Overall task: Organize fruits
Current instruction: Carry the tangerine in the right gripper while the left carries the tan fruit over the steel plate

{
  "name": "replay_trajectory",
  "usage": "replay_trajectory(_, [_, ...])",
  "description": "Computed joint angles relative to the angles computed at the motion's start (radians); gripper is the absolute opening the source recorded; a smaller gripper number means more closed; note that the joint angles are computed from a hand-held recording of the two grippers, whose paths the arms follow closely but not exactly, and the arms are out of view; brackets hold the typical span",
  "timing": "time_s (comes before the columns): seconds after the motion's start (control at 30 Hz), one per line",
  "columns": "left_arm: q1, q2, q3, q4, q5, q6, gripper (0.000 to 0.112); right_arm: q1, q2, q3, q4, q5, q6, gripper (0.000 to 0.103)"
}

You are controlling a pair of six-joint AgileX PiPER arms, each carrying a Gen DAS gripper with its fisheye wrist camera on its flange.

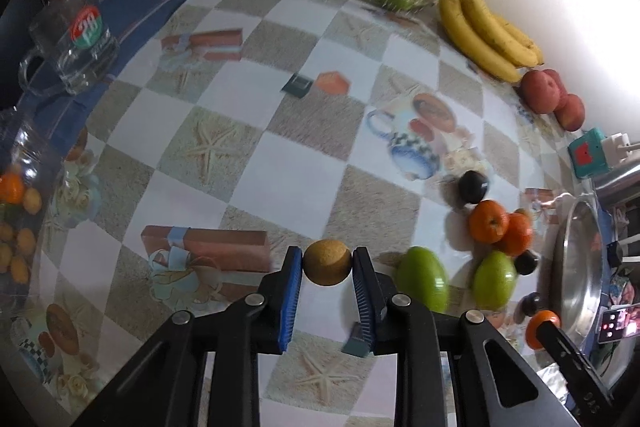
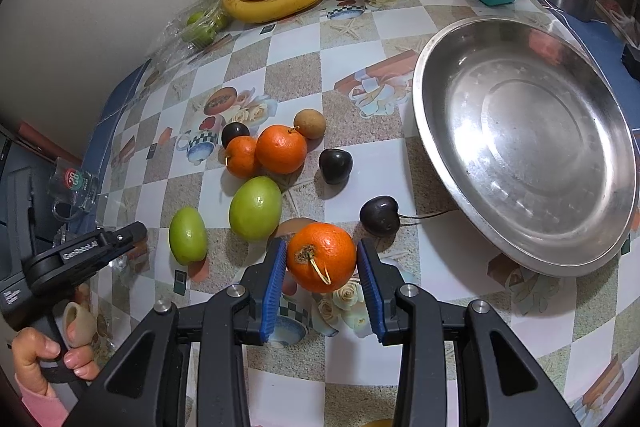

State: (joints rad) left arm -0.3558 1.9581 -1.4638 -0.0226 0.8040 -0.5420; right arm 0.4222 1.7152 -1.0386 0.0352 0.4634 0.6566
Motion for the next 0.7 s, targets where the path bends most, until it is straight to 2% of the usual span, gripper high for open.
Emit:
replay_trajectory(0.1, [-0.035, -0.013, -0.043, 0.012, 0.018, -0.018, 0.028, -0.006, -0.016, 0.009, -0.011, -0.007, 0.014, 0.038])
replay_trajectory(0.3, [-0.129, 0.04, -0.225, 0.029, 0.084, -0.029, 0.028, -0.021, -0.049, 0.011, -0.161, 0.011, 0.162, 0.038])
replay_trajectory(0.4, [-0.171, 0.095, -0.338, 0.023, 0.127, -0.023, 0.028, -0.038, -0.054, 0.0, -0.24, 0.035, 0.241, 0.038])
replay_trajectory(0.7, [-0.285, 0.3, -0.714, 0.001, 0.259, 0.012, 0.028, -0.156, -0.07, 0.025, -0.289, 0.039, 0.334, 0.038])
